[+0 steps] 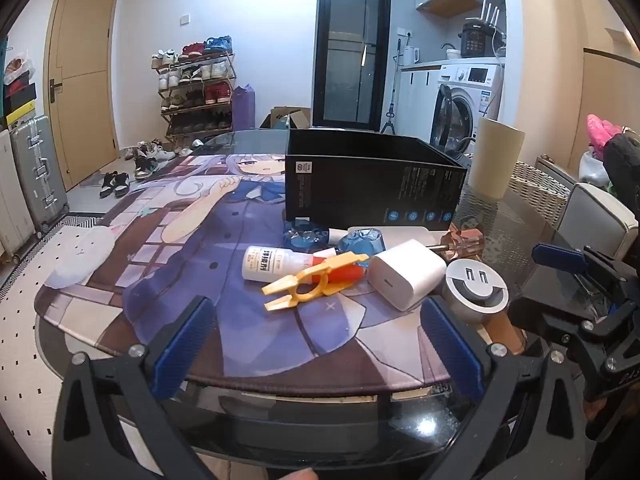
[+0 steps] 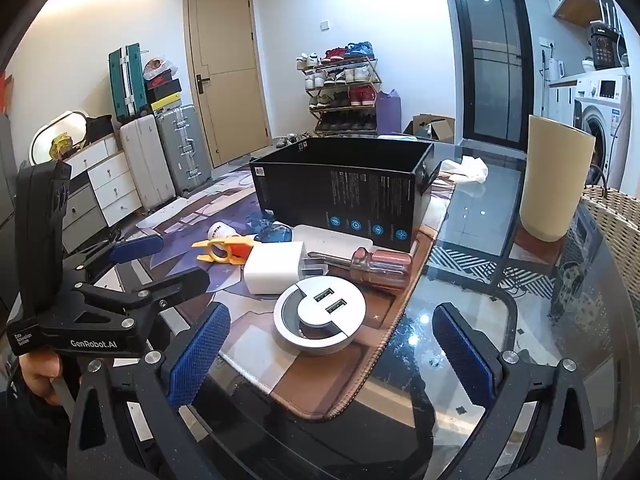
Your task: Organize rigid objects
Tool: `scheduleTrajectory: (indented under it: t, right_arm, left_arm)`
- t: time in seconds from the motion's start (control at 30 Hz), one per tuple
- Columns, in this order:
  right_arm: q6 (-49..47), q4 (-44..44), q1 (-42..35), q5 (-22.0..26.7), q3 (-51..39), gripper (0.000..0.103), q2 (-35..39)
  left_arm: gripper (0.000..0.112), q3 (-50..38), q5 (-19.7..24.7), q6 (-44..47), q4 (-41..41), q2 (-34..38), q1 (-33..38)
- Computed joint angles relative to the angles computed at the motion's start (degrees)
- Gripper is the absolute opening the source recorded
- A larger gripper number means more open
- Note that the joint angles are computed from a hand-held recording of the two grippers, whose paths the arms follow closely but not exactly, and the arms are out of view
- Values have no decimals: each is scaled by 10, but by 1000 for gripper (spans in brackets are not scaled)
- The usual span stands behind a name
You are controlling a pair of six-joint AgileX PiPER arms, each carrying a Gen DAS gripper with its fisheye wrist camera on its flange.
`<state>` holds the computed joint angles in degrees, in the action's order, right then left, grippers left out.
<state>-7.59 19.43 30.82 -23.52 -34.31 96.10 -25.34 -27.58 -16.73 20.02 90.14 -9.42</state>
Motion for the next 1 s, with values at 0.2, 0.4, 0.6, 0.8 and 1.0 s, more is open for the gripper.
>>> scheduleTrajectory:
  t: [0.2, 0.4, 0.6, 0.8, 1.0]
  right_arm:
    - [-19, 28, 12, 8, -6, 103, 3]
    - [-23, 15, -4, 31, -21, 103, 1]
    - [-45, 46, 2, 21, -5, 103, 0]
    - [-58, 56, 0, 34, -15, 103, 5]
    - [-59, 59, -1, 40, -21, 103, 10]
  left_arm:
    - [103, 11, -9, 2, 5, -16, 2]
    - [103, 8, -3, -2, 11, -17, 4]
    - [103, -3, 4, -20, 29, -6, 4]
    - [103, -11, 8, -4, 5, 2, -1]
    - [103, -6, -19, 60, -47, 12, -11]
